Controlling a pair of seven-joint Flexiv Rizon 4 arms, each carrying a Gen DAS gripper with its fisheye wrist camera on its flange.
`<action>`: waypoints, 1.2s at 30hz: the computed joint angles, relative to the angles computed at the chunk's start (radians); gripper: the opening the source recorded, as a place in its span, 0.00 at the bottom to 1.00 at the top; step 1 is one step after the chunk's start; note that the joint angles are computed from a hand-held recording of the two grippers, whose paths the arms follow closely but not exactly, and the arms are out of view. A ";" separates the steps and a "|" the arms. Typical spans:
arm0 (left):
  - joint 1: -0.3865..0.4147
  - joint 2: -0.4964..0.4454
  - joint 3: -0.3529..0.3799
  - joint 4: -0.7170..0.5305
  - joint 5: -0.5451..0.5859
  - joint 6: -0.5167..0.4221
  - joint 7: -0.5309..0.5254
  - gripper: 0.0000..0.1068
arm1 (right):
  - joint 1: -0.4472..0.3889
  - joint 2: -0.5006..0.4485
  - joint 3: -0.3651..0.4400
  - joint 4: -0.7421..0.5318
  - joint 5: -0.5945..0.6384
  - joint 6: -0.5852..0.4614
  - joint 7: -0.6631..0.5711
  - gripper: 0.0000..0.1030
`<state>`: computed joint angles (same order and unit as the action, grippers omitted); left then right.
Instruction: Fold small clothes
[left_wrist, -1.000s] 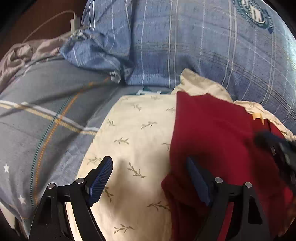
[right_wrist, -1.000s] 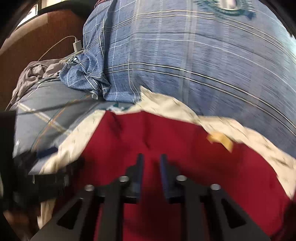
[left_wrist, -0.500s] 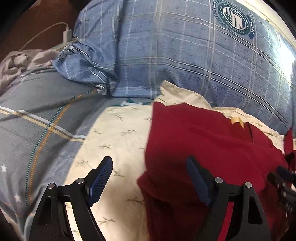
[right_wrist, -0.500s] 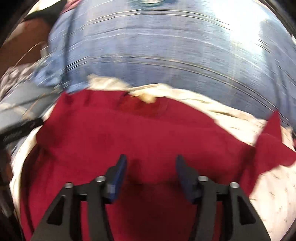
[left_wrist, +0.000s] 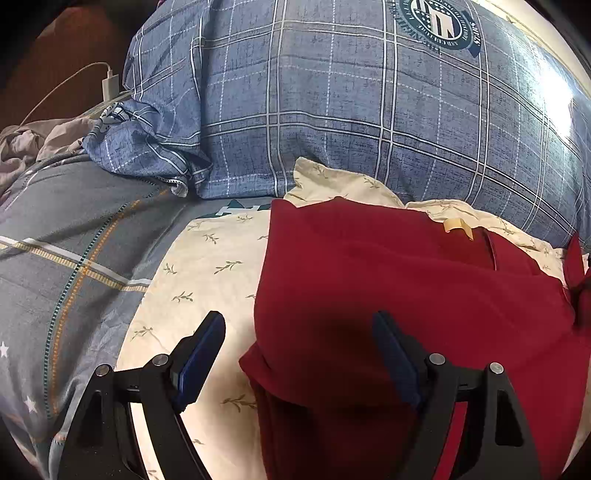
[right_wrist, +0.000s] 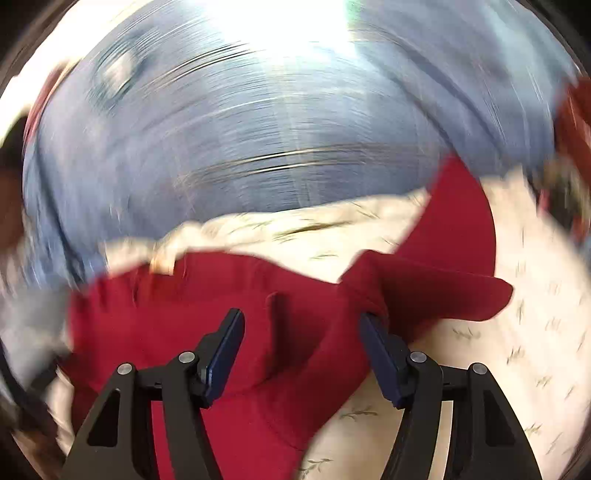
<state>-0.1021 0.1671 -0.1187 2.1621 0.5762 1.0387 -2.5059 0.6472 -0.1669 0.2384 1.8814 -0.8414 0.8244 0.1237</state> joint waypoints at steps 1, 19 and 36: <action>0.001 -0.001 0.001 0.000 -0.002 -0.002 0.001 0.76 | -0.044 0.036 -0.013 0.065 0.010 0.150 0.074 0.64; -0.010 -0.035 0.011 -0.027 0.015 -0.037 -0.019 0.76 | -0.101 0.005 0.019 -0.060 0.025 -0.086 -0.141 0.84; -0.029 -0.056 0.030 -0.052 0.040 -0.045 -0.032 0.76 | -0.171 0.087 -0.090 0.124 -0.051 0.042 0.080 0.06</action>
<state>-0.1307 0.1113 -0.0888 2.1102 0.6161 0.9934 -2.5382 0.4759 -0.0804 0.1488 2.0054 -0.8922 0.8667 0.2037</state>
